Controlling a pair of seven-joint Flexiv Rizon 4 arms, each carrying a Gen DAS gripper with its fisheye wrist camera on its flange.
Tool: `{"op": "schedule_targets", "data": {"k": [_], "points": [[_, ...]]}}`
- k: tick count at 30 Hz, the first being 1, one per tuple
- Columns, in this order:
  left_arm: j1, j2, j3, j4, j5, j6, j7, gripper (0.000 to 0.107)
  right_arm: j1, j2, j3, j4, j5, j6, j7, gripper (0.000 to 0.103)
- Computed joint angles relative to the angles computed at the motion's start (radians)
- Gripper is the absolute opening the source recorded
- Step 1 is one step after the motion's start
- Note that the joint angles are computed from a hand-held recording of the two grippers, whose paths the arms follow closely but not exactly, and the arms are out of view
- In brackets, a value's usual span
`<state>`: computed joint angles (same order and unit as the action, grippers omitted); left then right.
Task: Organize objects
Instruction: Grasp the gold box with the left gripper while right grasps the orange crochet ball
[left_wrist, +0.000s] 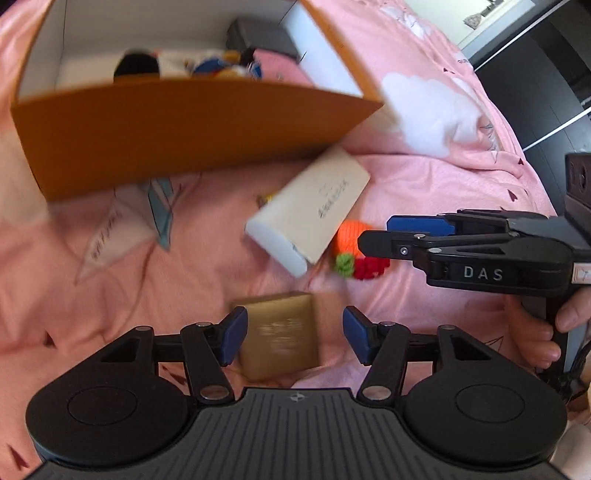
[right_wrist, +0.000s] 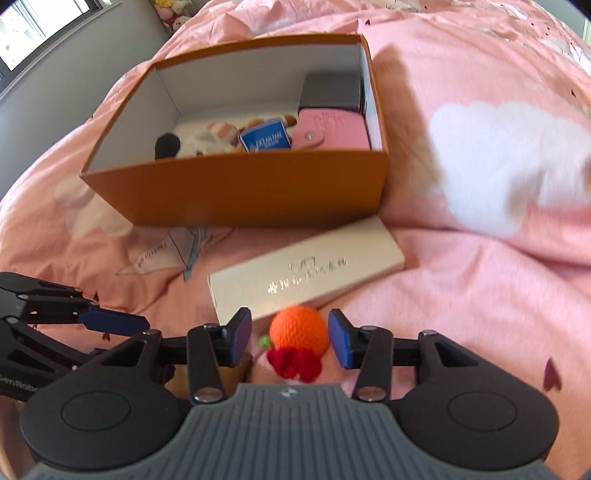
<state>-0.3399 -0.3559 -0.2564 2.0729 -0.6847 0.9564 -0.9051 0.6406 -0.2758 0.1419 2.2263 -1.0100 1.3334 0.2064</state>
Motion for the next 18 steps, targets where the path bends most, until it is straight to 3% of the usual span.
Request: {"op": "schedule_targets", "data": {"k": [7, 18], "points": [[-0.007, -0.016, 0.033, 0.003, 0.082, 0.004, -0.133, 0.071, 0.015, -0.035, 0.008, -0.019, 0.009, -0.031, -0.029, 0.054], [-0.05, -0.041, 0.046, -0.021, 0.282, 0.062, -0.216, 0.076, 0.041, -0.067, -0.002, -0.034, 0.085, -0.041, -0.087, 0.054]]}}
